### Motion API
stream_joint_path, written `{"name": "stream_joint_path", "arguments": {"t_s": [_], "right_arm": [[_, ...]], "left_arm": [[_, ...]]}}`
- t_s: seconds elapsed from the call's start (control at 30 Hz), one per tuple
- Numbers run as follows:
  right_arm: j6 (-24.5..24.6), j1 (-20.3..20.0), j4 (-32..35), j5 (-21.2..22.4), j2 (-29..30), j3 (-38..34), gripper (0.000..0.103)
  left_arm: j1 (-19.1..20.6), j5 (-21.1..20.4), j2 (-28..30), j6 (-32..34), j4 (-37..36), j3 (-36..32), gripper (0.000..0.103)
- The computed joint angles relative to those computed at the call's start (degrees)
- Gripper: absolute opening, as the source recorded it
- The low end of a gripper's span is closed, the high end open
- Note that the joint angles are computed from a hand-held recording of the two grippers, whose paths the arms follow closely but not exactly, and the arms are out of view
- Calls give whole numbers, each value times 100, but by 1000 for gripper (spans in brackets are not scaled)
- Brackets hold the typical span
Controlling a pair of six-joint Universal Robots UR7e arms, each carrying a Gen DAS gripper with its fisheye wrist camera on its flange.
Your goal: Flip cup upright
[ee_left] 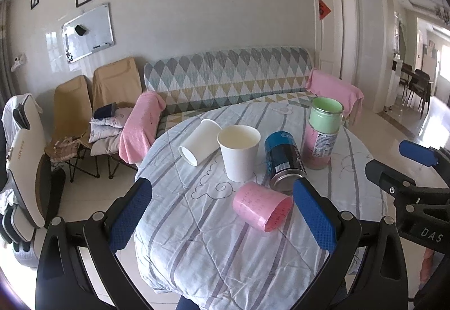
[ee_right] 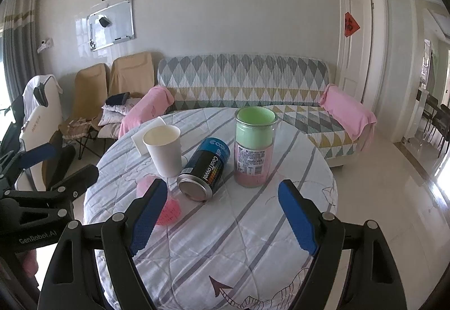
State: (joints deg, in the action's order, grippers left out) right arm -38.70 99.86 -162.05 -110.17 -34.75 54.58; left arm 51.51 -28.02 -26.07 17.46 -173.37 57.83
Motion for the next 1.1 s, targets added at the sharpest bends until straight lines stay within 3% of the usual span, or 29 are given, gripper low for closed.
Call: {"name": "stream_joint_path", "arguments": {"t_s": [0.6,0.9,1.1], "right_arm": [[140,-16,369,-140,166,-315,82],[191,-37,559,-202,298,-547,82],[241,-55,732,-282,411,-752,82]], "left_arm": [[55,327,445,777,-386,-593,102],[161,119,316,-145,412,-534,103],[184,452,725,631,-218,-1027,103]]}}
